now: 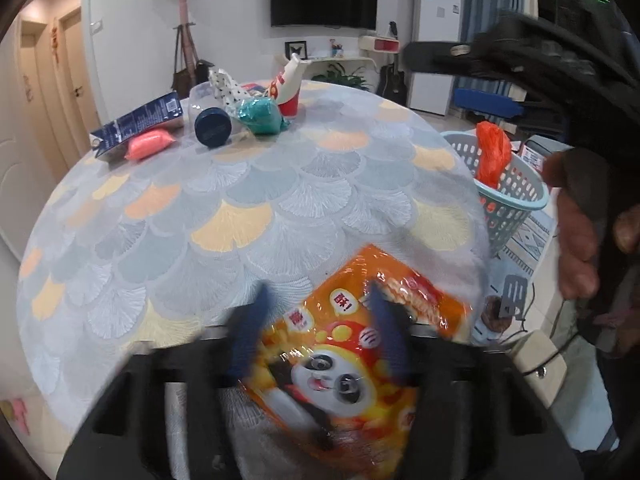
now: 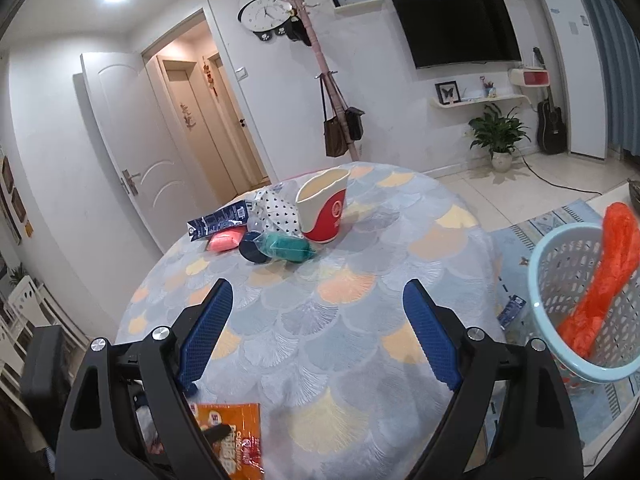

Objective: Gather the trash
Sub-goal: 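Lower the left gripper onto the orange panda-print snack bag, then close the left gripper on the orange snack packet and lift it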

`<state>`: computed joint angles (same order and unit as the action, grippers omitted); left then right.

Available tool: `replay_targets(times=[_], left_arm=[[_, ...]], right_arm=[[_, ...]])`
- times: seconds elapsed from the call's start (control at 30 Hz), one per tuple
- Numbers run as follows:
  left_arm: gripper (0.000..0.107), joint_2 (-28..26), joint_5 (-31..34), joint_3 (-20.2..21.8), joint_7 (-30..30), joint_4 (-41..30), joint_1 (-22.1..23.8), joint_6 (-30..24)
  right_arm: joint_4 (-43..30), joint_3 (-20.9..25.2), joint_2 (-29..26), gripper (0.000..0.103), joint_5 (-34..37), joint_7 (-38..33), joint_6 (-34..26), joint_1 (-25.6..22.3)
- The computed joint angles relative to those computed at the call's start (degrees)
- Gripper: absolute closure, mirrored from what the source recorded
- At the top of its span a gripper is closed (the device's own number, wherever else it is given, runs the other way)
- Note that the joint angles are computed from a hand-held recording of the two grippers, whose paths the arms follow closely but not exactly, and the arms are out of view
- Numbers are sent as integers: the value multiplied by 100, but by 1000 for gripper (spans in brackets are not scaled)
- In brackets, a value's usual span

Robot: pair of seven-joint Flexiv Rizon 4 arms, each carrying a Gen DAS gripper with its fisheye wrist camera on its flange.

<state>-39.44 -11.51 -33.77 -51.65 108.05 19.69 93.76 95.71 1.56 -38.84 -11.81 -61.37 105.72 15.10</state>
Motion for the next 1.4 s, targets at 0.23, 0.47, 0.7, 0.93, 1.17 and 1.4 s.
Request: replay_targets(times=[0.23, 0.47, 0.7, 0.93, 1.17, 1.4], left_arm=[[107, -128, -264, -723, 92, 148, 695, -141], [107, -216, 21, -1296, -229, 311, 1413, 289], [88, -232, 472, -1651, -79, 417, 1819, -86], [46, -357, 1033, -1819, 297, 658, 1889, 251], [39, -317, 1281, -1663, 509, 718, 1719, 245], [35, -263, 1037, -1156, 699, 535, 1120, 7]], right_arm=[[-563, -25, -250, 20, -294, -70, -534, 122], [-1275, 84, -542, 20, -353, -29, -1136, 82], [-2470, 454, -1075, 20, -167, 193, -2067, -124], [-2775, 672, -1223, 20, 187, 2, -2340, -207], [-2369, 556, -1019, 20, 263, -30, -2016, -210], [-2273, 648, -965, 20, 200, -137, -1932, -289]])
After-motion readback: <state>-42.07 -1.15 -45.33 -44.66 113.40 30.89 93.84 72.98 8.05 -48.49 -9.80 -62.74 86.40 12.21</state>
